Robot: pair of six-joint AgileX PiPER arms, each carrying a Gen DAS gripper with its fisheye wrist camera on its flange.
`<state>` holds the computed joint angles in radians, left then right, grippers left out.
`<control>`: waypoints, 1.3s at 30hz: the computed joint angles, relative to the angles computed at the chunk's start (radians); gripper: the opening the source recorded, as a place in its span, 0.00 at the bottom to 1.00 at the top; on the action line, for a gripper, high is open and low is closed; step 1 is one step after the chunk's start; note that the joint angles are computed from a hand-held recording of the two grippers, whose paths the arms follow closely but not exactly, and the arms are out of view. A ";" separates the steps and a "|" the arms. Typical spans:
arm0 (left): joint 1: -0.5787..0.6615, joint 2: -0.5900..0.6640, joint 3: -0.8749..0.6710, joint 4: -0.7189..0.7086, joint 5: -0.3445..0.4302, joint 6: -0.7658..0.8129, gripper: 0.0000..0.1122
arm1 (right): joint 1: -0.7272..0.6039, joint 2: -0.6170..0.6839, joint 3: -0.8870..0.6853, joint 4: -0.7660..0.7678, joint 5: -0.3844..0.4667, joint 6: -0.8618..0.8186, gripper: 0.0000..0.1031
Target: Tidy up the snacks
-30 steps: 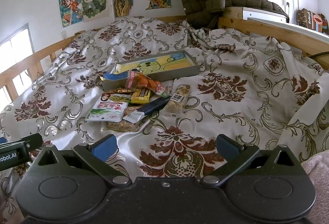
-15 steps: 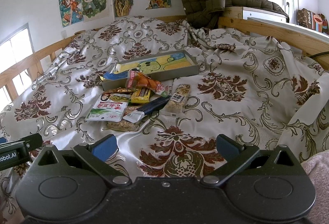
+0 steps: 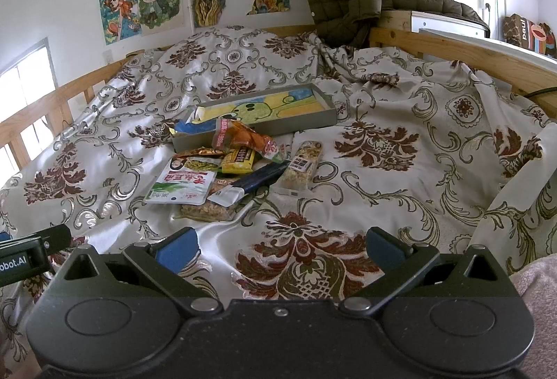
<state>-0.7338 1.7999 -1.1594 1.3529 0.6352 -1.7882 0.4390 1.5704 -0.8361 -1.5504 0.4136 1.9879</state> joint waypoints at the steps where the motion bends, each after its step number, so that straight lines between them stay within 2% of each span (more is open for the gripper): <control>1: -0.001 0.000 -0.001 -0.003 0.001 0.002 0.92 | 0.000 0.000 0.000 0.000 0.000 0.000 0.99; 30: 0.000 0.004 0.000 -0.006 -0.002 -0.007 0.92 | -0.002 0.001 -0.002 0.009 -0.003 -0.010 0.99; 32: 0.022 -0.001 0.021 0.009 -0.029 -0.025 0.92 | -0.002 0.001 -0.002 0.008 -0.003 -0.009 0.99; 36: 0.027 0.001 0.019 -0.012 -0.036 -0.014 0.92 | -0.002 0.001 -0.007 0.020 -0.003 -0.023 0.99; 39: 0.020 0.014 -0.006 -0.043 -0.001 0.009 0.92 | -0.003 -0.004 -0.005 0.010 -0.005 -0.013 0.99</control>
